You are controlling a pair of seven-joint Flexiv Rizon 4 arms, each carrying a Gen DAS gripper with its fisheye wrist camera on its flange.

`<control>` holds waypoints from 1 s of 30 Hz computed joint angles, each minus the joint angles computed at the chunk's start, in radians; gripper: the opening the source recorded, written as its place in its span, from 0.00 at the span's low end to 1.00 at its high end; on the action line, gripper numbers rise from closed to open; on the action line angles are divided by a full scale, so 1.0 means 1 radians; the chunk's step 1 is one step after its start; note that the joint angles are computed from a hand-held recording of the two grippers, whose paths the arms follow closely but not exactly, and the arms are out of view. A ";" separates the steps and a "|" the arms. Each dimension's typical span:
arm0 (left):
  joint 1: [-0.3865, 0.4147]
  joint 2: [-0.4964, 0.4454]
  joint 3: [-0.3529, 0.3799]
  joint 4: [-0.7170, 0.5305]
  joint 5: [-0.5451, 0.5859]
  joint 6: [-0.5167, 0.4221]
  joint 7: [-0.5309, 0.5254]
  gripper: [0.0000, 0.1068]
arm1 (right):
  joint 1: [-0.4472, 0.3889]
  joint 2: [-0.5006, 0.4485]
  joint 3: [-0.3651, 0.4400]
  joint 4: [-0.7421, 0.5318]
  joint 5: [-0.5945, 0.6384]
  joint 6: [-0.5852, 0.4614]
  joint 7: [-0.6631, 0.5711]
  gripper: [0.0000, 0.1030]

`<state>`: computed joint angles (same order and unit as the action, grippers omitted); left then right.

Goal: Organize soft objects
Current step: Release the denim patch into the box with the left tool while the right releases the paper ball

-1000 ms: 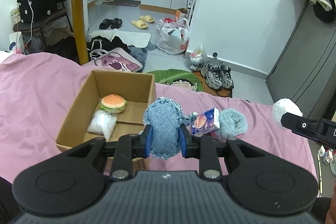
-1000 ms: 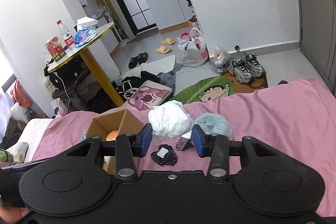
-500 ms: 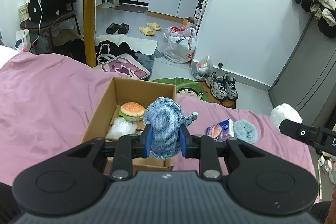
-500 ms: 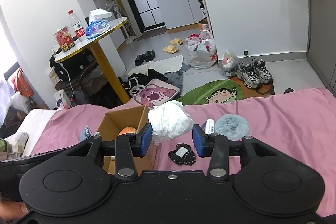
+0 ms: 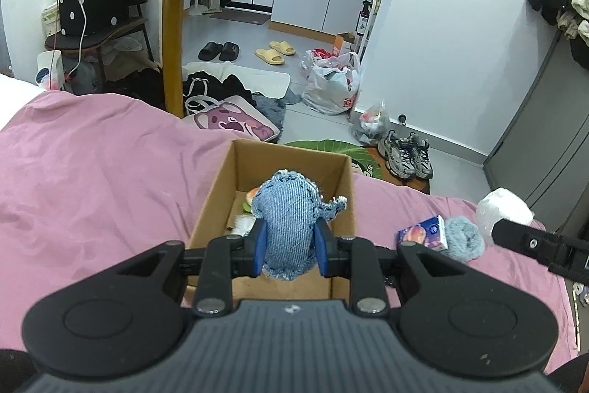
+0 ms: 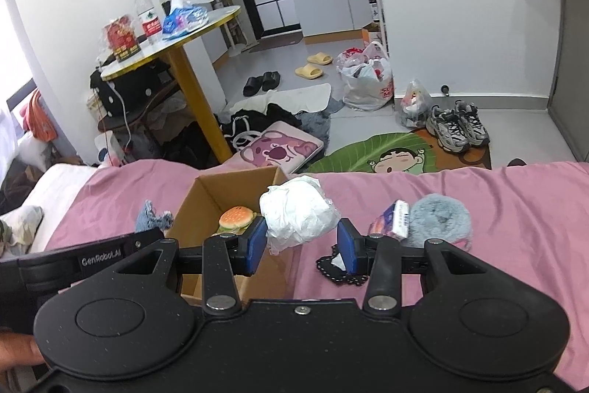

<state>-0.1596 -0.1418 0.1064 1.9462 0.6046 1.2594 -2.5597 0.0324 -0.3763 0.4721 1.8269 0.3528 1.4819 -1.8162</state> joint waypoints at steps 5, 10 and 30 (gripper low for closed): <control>0.022 -0.015 0.010 0.006 -0.021 0.028 0.028 0.24 | 0.048 -0.008 -0.027 -0.002 -0.038 0.003 0.026 0.40; 0.018 -0.040 0.043 0.007 0.003 0.062 0.009 0.24 | 0.089 -0.024 -0.055 -0.005 -0.091 0.015 0.074 0.40; 0.041 -0.117 0.082 0.058 -0.211 0.165 0.146 0.25 | 0.166 -0.112 -0.105 -0.035 -0.298 0.025 0.274 0.40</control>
<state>-0.1185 -0.2586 0.1886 2.0040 0.3934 1.4246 -2.4133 0.1981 -0.4882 0.3671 1.7919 0.0552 1.5074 -1.5423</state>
